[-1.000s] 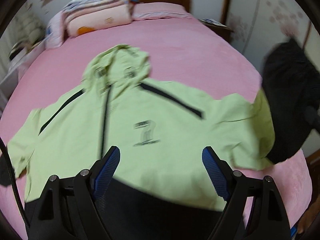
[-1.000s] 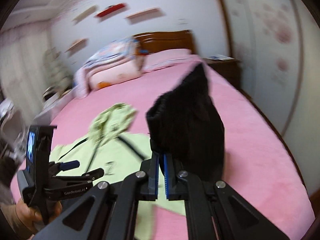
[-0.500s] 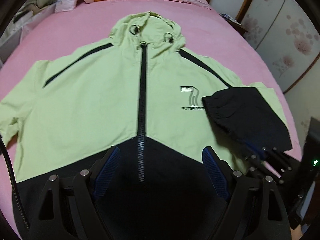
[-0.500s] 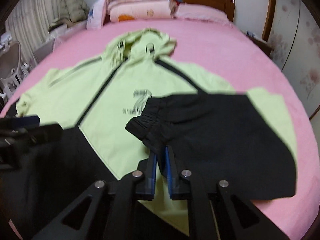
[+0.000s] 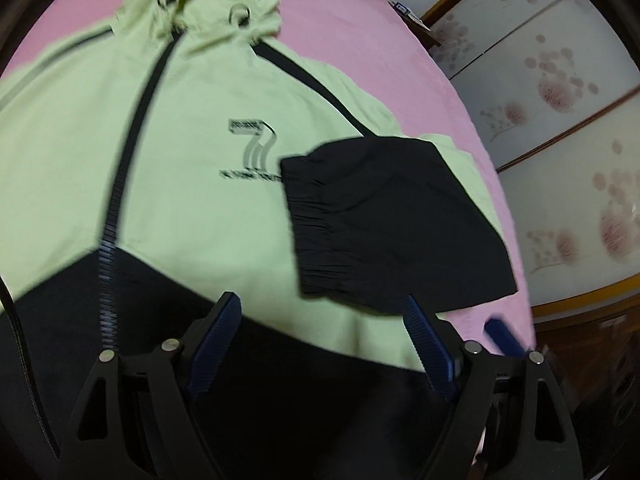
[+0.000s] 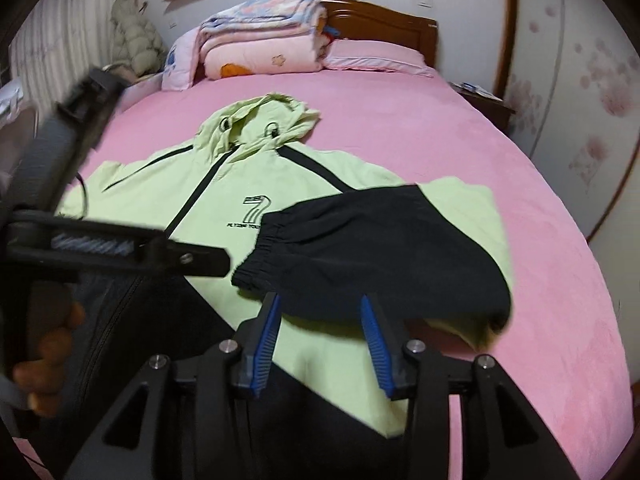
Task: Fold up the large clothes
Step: 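Lift the black sleeve with the right tool and lay it across the jacket front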
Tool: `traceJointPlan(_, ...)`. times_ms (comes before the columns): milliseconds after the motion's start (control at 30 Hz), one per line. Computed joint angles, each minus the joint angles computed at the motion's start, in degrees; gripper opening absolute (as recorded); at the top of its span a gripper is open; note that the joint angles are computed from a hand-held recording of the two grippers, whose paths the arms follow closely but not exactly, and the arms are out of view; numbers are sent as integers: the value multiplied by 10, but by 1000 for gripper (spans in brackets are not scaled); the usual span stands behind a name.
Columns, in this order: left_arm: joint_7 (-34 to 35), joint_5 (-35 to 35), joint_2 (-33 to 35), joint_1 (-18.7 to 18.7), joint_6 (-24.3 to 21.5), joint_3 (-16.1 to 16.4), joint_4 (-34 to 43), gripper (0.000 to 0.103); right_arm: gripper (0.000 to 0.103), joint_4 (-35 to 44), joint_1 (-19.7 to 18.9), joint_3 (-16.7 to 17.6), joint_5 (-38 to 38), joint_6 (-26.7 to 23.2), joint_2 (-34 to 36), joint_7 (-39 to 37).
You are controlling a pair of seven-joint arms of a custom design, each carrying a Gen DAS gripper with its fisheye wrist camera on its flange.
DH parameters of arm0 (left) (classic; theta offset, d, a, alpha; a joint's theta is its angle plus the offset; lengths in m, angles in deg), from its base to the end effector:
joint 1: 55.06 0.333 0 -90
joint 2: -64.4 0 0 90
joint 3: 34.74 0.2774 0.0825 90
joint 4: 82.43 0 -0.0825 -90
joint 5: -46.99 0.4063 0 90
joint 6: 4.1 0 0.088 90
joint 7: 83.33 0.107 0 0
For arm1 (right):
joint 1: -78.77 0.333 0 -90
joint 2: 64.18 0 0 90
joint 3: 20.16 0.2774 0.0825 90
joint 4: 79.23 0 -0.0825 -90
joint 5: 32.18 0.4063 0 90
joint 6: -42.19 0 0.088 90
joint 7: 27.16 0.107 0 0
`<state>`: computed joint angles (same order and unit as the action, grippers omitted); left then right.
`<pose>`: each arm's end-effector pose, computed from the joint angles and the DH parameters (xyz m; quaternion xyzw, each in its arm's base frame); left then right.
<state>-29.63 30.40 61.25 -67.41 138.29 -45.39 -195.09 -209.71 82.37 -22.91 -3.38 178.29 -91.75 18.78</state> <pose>0.5611 -0.2386 0.5138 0.7966 -0.5239 0.2997 0.0338 0.4917 0.0100 0.5665 -0.8082 0.4688 -0.1615 0.3177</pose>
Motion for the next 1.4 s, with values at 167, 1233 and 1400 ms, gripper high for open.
traceJointPlan(167,43,-116,37,4,33,-2,9,66,42,-9,-14,-29,34,-44,-14,23)
traceJointPlan(1233,-114,411,135,-21,-157,-1,401,6,42,118,-44,-26,49,-65,157,113)
traceJointPlan(1400,-114,426,108,-2,-189,7,372,6,42,150,-35,-17,42,-63,189,121)
